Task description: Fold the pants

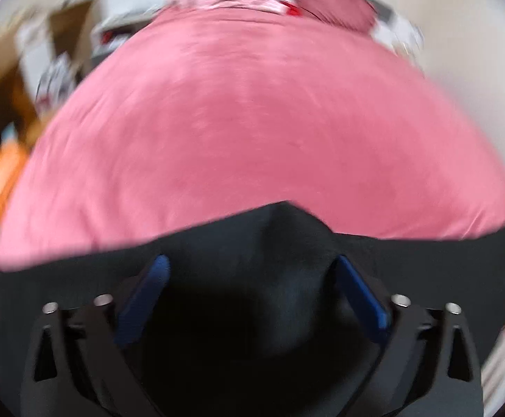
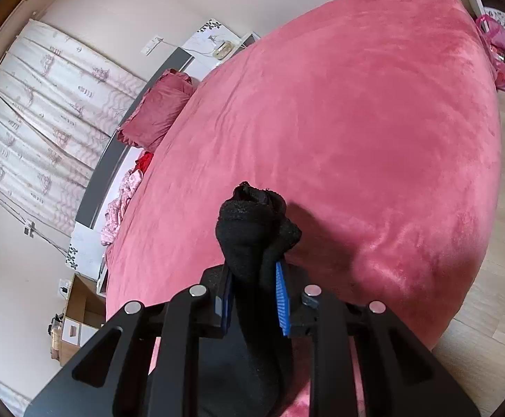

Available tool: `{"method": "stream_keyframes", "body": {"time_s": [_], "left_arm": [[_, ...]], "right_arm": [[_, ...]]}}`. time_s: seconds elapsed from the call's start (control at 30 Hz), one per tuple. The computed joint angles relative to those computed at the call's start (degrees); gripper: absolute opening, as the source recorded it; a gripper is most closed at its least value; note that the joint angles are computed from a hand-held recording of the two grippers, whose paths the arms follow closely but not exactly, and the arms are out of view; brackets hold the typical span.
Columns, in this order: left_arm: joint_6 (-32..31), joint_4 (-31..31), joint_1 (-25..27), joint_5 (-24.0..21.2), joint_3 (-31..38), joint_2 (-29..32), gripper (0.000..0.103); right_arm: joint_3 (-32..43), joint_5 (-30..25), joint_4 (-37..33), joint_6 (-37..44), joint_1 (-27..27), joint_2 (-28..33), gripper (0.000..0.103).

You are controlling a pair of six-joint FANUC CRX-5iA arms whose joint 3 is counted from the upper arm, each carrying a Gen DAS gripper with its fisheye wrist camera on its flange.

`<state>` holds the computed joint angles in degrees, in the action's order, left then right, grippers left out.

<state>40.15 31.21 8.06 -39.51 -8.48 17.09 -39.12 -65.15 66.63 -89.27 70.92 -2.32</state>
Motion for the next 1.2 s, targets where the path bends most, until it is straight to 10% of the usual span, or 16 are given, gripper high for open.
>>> {"method": "stream_keyframes", "body": {"time_s": [0.2, 0.67, 1.2], "left_arm": [[2.70, -2.46, -1.36, 1.53, 3.53, 3.52, 0.093], [-10.00, 25.47, 9.13, 0.81, -14.65, -5.78, 0.093], [-15.49, 32.70, 12.97, 3.07, -22.08, -10.09, 0.094]], "right_arm": [[0.73, -0.44, -2.18, 1.21, 0.86, 0.19, 0.019], [6.57, -2.13, 5.30, 5.03, 0.26, 2.29, 0.017], [23.96, 15.55, 21.10, 22.37, -5.67, 13.13, 0.017]]}}
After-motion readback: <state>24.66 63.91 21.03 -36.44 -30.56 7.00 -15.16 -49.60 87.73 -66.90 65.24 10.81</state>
